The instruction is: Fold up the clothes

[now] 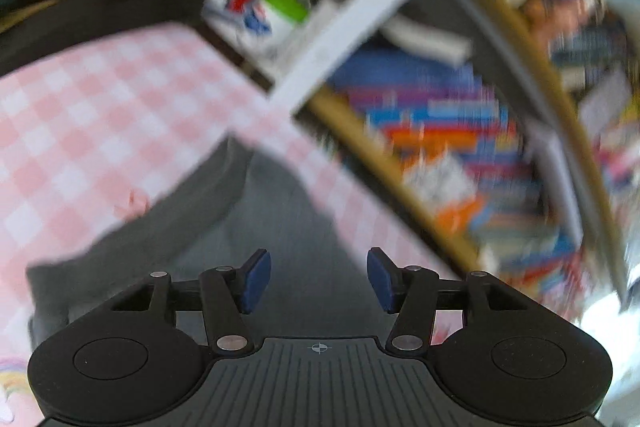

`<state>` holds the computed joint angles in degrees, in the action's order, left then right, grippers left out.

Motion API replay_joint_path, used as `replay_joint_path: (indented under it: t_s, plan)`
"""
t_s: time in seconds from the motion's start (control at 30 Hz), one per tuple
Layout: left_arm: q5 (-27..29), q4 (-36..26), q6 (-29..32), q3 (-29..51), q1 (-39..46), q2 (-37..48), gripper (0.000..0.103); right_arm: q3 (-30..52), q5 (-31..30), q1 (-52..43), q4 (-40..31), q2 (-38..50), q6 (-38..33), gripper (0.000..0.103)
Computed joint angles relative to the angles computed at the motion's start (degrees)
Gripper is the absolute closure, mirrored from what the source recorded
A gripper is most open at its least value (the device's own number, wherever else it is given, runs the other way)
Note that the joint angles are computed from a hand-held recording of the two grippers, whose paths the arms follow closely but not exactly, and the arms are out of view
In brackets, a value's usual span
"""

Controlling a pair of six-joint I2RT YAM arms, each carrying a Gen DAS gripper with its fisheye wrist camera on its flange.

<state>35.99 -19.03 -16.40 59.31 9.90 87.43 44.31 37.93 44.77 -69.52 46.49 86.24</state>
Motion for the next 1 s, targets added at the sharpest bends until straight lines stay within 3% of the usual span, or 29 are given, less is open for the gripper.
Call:
replay_joint_path:
  t_s: [0.07, 0.13, 0.2, 0.3, 0.33, 0.37, 0.43, 0.5, 0.53, 0.6, 0.67, 0.73, 0.77, 0.87, 0.93, 1.0]
  plan:
    - [-0.58, -1.82, 4.11, -1.76, -0.72, -0.56, 0.051, -1.28, -2.15, -3.45, 5.58, 2.19, -8.42, 0.033]
    - [-4.74, -3.30, 5.83, -2.99, -1.88, -0.70, 0.052, -2.09, -2.76, -7.21, 11.81, 4.99, -14.73, 0.029]
    - [-7.40, -4.41, 5.79, -3.39, -2.09, 0.15, 0.053, -2.24, -3.28, -10.90, 17.00, 8.33, -19.41, 0.029]
    - [-6.85, -2.48, 5.10, -6.29, -0.12, -0.79, 0.055, -1.75, -5.78, -15.17, 23.16, 12.52, -23.19, 0.032]
    - [-8.12, -2.81, 5.47, -6.47, -0.04, -1.23, 0.055, -1.43, -6.70, -16.18, 24.52, 13.78, -23.84, 0.037]
    - [-8.71, -3.33, 6.23, -6.52, 0.26, -1.50, 0.062, -1.01, -7.57, -16.71, 25.45, 14.89, -24.35, 0.044]
    - [-9.86, -4.32, 7.77, -6.63, 0.89, -2.03, 0.069, -0.08, -8.86, -17.30, 26.77, 16.93, -24.82, 0.075]
    - [-8.95, -5.63, 7.62, -6.44, 2.27, -2.23, 0.071, 0.48, -10.64, -17.36, 27.96, 16.30, -25.17, 0.091]
    - [-8.89, -6.20, 7.97, -6.39, 2.74, -2.34, 0.072, 1.26, -9.58, -15.99, 27.60, 15.00, -24.79, 0.092]
    - [-8.61, -7.01, 8.75, -6.61, 3.68, -2.75, 0.073, 3.08, -1.50, -9.66, 25.66, 10.55, -22.58, 0.092]
    - [-8.15, -7.38, 9.16, -7.40, 4.59, -3.64, 0.073, 5.36, 11.41, -0.10, 22.28, 6.96, -18.61, 0.092]
    - [-8.10, -6.95, 8.81, -8.53, 4.66, -4.67, 0.073, 9.86, 22.01, 7.25, 11.04, 9.29, -9.11, 0.090]
    - [-8.16, -6.71, 8.74, -8.98, 4.54, -5.05, 0.073, 11.69, 22.82, 8.12, 4.16, 11.57, -3.03, 0.088]
    - [-8.79, -7.08, 9.63, -9.03, 3.87, -5.42, 0.072, 10.99, 12.13, 1.61, -4.38, 15.14, 1.77, 0.053]
    - [-8.35, -7.88, 10.09, -8.53, 4.04, -5.18, 0.072, 8.32, 7.54, 0.20, -7.38, 14.03, 8.60, 0.054]
    - [-7.57, -7.33, 10.05, -9.11, 4.59, -5.37, 0.072, 5.70, 7.04, 2.84, -7.52, 11.08, 12.71, 0.053]
